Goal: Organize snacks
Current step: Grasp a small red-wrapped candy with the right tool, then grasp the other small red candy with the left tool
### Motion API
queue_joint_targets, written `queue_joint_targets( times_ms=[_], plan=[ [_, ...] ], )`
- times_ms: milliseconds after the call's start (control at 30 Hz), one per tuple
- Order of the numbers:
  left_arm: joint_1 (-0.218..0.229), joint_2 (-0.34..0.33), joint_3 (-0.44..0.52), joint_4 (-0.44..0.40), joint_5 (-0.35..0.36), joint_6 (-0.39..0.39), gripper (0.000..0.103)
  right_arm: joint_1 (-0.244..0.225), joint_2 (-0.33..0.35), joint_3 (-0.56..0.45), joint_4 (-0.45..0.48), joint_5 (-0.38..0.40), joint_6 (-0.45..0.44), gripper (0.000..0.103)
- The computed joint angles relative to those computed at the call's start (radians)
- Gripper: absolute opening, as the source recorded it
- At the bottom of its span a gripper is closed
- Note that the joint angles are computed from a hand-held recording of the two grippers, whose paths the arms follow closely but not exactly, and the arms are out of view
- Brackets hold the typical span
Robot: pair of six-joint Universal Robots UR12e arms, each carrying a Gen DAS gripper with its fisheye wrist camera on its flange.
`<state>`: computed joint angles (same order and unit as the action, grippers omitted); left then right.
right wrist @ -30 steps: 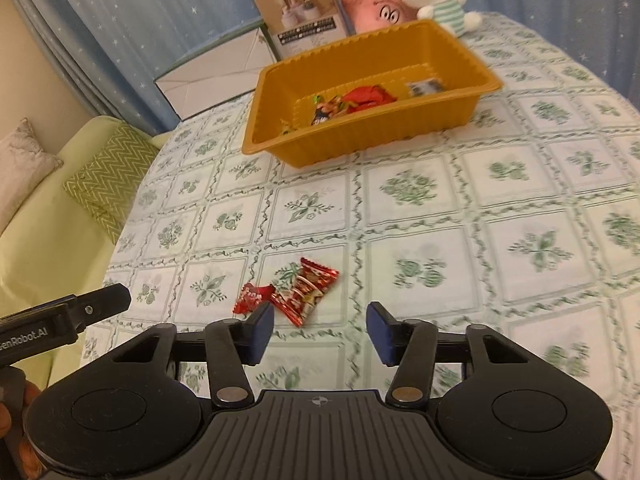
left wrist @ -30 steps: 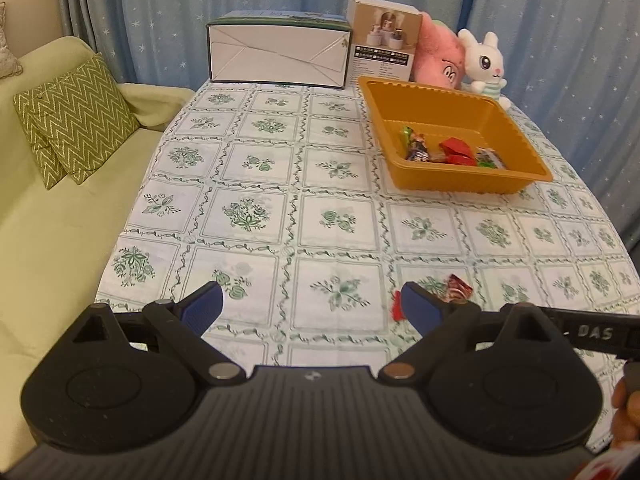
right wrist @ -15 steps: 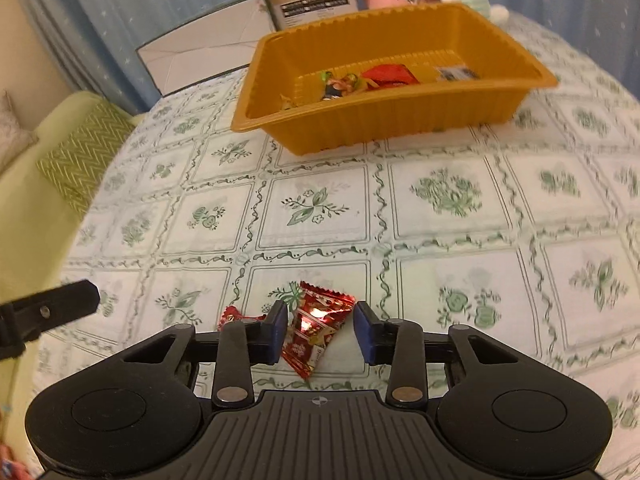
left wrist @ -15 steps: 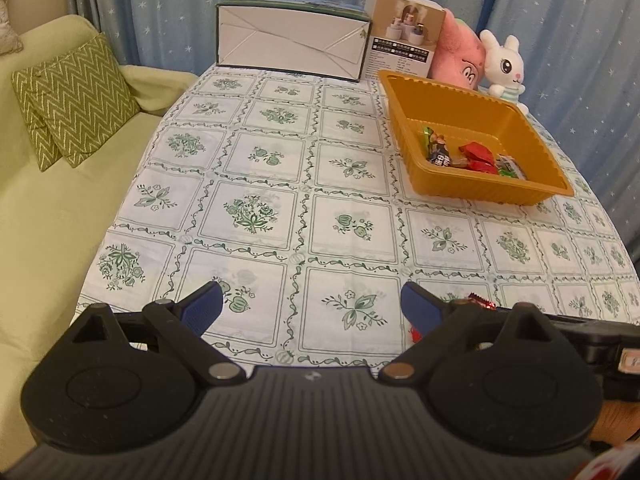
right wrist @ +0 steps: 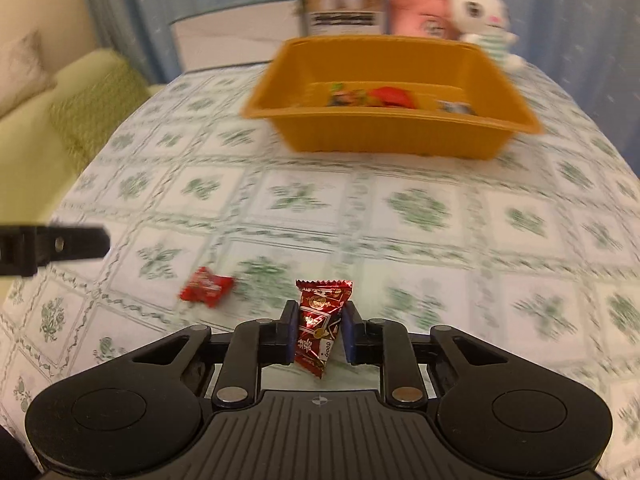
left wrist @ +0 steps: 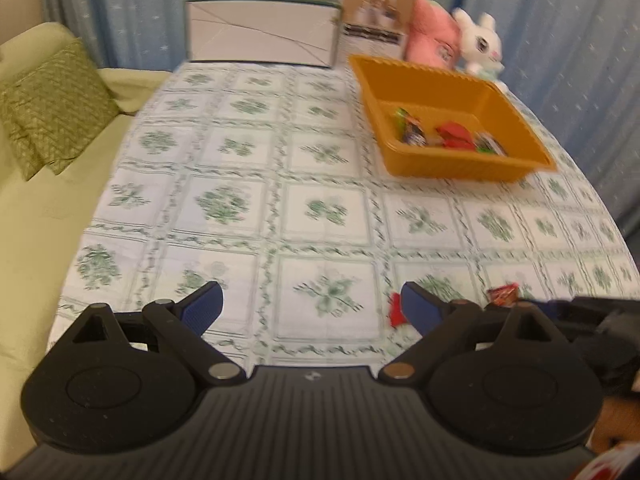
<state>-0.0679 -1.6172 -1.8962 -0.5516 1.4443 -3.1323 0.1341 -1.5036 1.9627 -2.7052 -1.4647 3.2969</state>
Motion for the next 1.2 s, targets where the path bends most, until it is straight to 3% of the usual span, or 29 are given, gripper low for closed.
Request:
queue_joint_targets(
  times_ms=[133, 333, 467, 567, 733, 1033, 1100, 1200],
  plan=[
    [-0.019, -0.016, 0.014, -0.053, -0.029, 0.114, 0.093, -0.04, -0.046, 0.039, 0.008, -0.008, 0.036, 0.022],
    [-0.037, -0.049, 0.032, -0.091, -0.112, 0.266, 0.076, -0.075, -0.085, 0.073, 0.013, -0.021, 0.066, 0.022],
    [-0.063, -0.076, 0.052, -0.091, -0.046, 0.429, 0.069, -0.086, -0.096, 0.083, 0.009, -0.013, 0.071, 0.022],
    [-0.067, -0.089, 0.061, -0.091, -0.026, 0.494, 0.067, -0.09, -0.096, 0.085, -0.005, -0.006, 0.076, 0.022],
    [-0.062, -0.108, 0.075, -0.086, -0.043, 0.514, 0.062, -0.093, -0.087, 0.079, -0.015, 0.003, 0.087, 0.022],
    [-0.05, -0.118, 0.088, -0.111, -0.125, 0.482, 0.028, -0.099, -0.081, 0.078, -0.008, 0.008, 0.096, 0.022],
    [-0.049, -0.117, 0.087, -0.121, -0.141, 0.473, 0.017, -0.1, -0.082, 0.079, -0.006, 0.01, 0.096, 0.022],
    [-0.056, -0.111, 0.08, -0.112, -0.127, 0.455, 0.014, -0.102, -0.085, 0.081, -0.002, 0.015, 0.098, 0.022]
  ],
)
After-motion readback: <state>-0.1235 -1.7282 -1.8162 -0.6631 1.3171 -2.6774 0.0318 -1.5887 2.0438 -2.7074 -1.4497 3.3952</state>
